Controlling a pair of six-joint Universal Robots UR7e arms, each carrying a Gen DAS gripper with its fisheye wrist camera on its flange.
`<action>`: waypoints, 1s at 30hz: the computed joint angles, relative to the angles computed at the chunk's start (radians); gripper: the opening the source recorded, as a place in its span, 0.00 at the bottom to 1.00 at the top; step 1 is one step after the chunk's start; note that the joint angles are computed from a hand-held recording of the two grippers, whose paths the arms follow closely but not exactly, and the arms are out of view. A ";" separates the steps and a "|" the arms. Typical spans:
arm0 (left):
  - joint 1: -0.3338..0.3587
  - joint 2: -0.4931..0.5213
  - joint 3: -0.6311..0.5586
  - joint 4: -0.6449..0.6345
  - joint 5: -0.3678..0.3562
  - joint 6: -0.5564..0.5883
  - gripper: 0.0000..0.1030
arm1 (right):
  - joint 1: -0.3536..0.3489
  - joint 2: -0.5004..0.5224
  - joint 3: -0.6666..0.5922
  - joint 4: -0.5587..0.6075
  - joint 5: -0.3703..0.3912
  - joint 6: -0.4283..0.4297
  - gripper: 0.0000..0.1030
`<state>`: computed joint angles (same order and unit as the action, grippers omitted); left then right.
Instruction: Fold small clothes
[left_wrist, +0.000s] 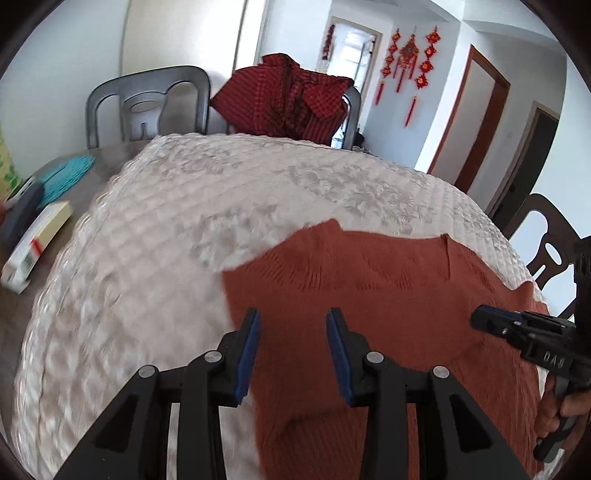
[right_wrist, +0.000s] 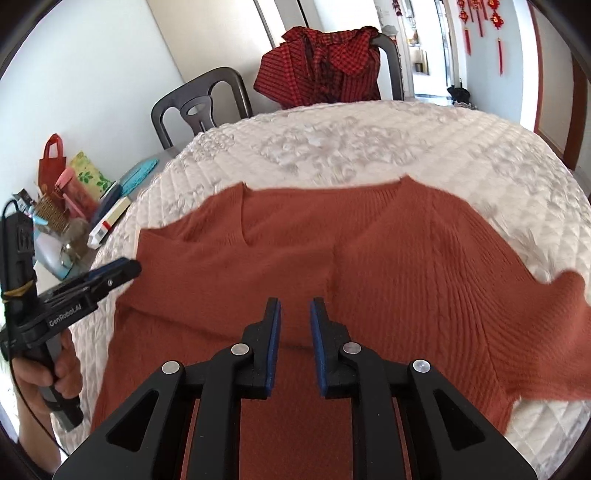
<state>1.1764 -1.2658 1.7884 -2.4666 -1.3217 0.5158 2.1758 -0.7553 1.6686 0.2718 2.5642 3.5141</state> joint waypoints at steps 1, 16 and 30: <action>-0.003 0.016 -0.009 0.001 0.017 -0.005 0.38 | -0.007 0.005 -0.011 -0.006 -0.007 -0.020 0.16; -0.011 0.006 0.024 -0.017 0.090 0.059 0.38 | -0.046 0.046 -0.044 0.007 0.007 -0.035 0.17; -0.075 -0.204 0.208 -0.113 0.097 0.086 0.38 | 0.073 0.071 0.002 0.068 0.074 0.126 0.17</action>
<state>1.1011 -1.4697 1.9960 -2.5795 -1.2244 0.6016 2.2487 -0.6840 1.6705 0.3394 2.6383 3.6399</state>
